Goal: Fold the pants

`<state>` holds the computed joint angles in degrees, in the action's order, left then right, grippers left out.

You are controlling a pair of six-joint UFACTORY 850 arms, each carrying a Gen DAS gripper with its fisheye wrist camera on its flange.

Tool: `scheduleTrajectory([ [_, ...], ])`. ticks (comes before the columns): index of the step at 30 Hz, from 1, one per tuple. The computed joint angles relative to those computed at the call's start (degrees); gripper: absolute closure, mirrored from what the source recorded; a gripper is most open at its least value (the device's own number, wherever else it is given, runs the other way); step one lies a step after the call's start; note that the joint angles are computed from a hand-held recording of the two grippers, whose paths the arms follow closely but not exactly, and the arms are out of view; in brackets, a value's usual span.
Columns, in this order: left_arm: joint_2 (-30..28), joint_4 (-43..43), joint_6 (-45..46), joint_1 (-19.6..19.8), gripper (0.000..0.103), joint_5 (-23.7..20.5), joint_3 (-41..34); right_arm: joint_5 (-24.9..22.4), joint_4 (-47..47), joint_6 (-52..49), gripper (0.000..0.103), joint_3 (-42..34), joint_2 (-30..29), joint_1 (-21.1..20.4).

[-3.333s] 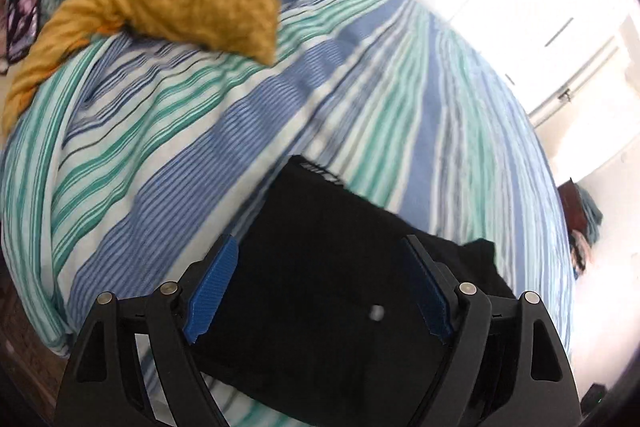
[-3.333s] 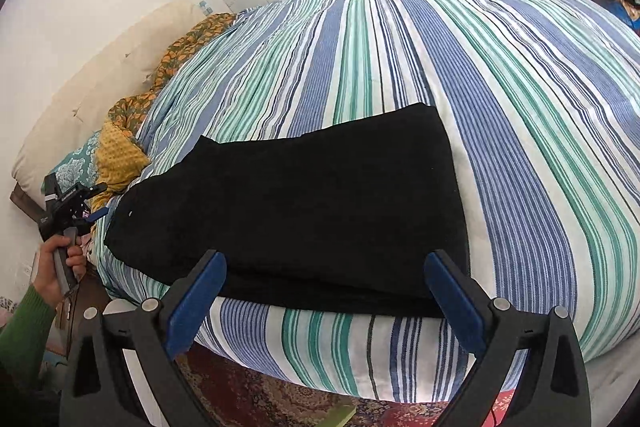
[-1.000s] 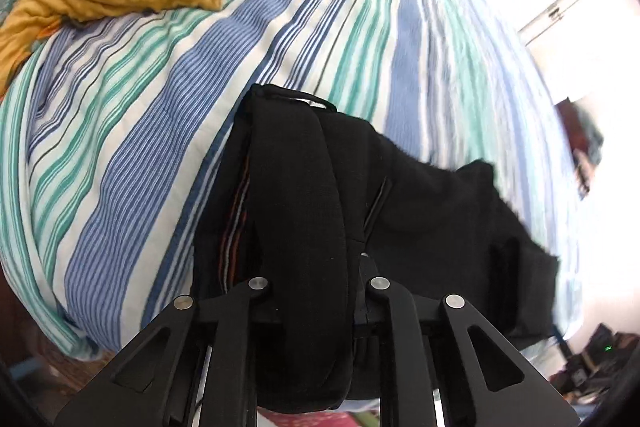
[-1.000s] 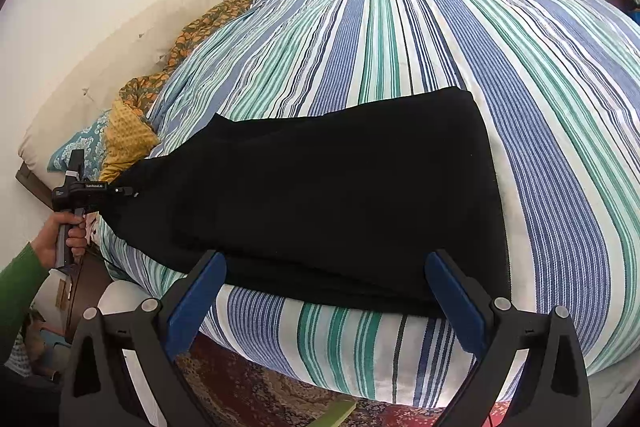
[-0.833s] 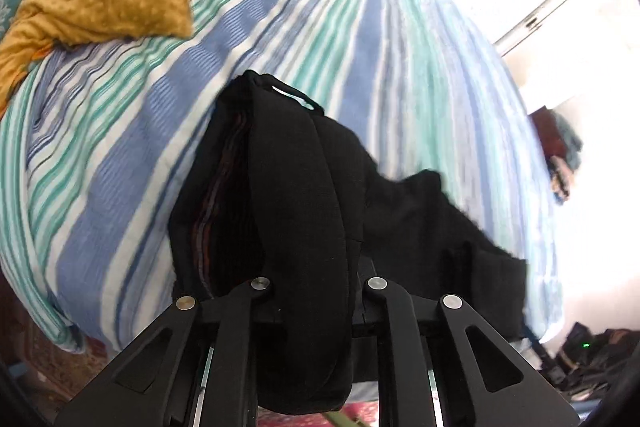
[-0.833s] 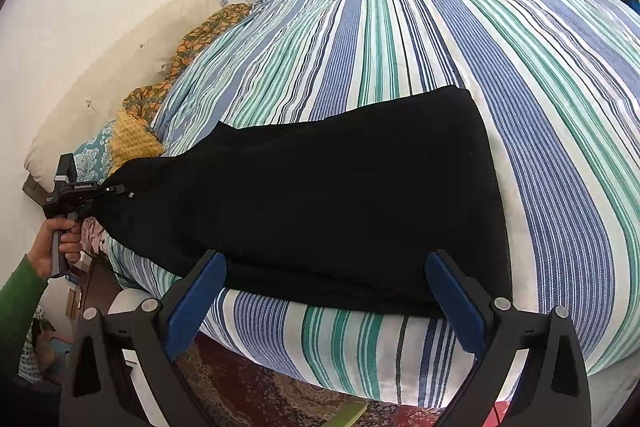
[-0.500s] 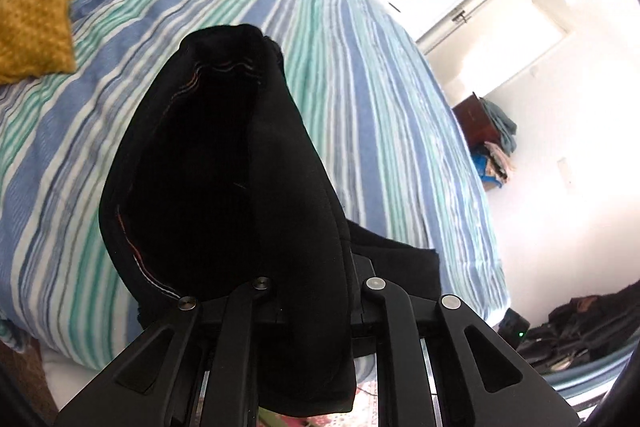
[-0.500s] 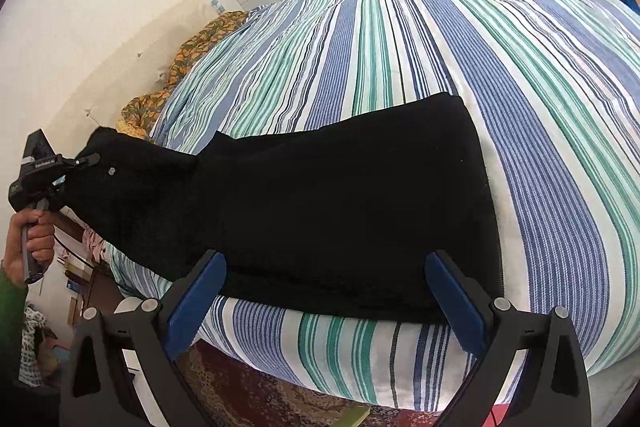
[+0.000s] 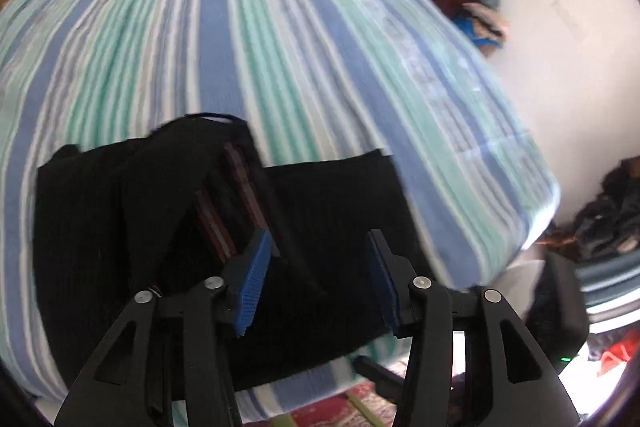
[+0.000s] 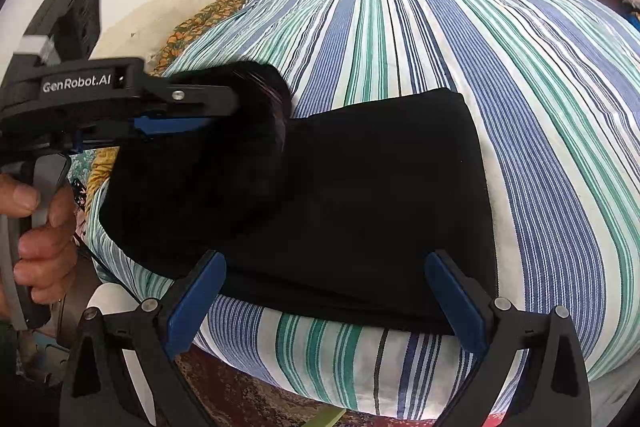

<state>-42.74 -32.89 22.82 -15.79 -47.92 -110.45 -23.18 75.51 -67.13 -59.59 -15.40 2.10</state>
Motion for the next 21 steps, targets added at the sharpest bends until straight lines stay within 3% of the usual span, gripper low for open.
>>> scheduleTrajectory([
  [3, 3.38, -10.2, 6.01, 3.6, 0.041, -1.4, 2.16, -0.55, 1.21, -1.34, 0.004, 0.41, 0.27, -0.35],
  [6, 8.93, -10.52, 7.46, 7.97, 0.033, 5.58, 7.56, -2.03, 2.46, -1.29, 0.004, 0.06, -0.2, -0.97],
  [10, 13.34, -2.21, 1.23, 13.18, 0.035, 14.18, 15.42, -2.85, 1.9, 0.02, 0.004, -0.36, -0.39, -1.24],
  [12, 14.22, 1.53, -1.28, 14.09, 0.045, 15.7, 19.56, -2.62, 4.32, -1.46, 0.004, 0.32, 1.15, -1.32],
  [14, 14.33, -1.89, 2.94, 13.88, 0.05, 15.89, 23.69, -5.06, 10.31, -8.18, 0.004, 1.42, 2.91, -1.65],
  [16, 15.3, -3.32, 5.85, 11.58, 0.051, 16.97, 28.61, -10.56, 9.47, -10.66, 0.004, -0.82, 1.79, -2.05],
  [19, 14.07, -4.31, 8.33, 8.27, 0.048, 19.4, 30.24, -19.47, -2.6, -4.47, 0.004, -9.58, -4.73, -1.48],
  [21, 14.93, -5.84, 10.37, 7.27, 0.037, 20.42, 31.18, -23.32, -10.35, -0.24, 0.004, -15.64, -9.39, -0.45],
])
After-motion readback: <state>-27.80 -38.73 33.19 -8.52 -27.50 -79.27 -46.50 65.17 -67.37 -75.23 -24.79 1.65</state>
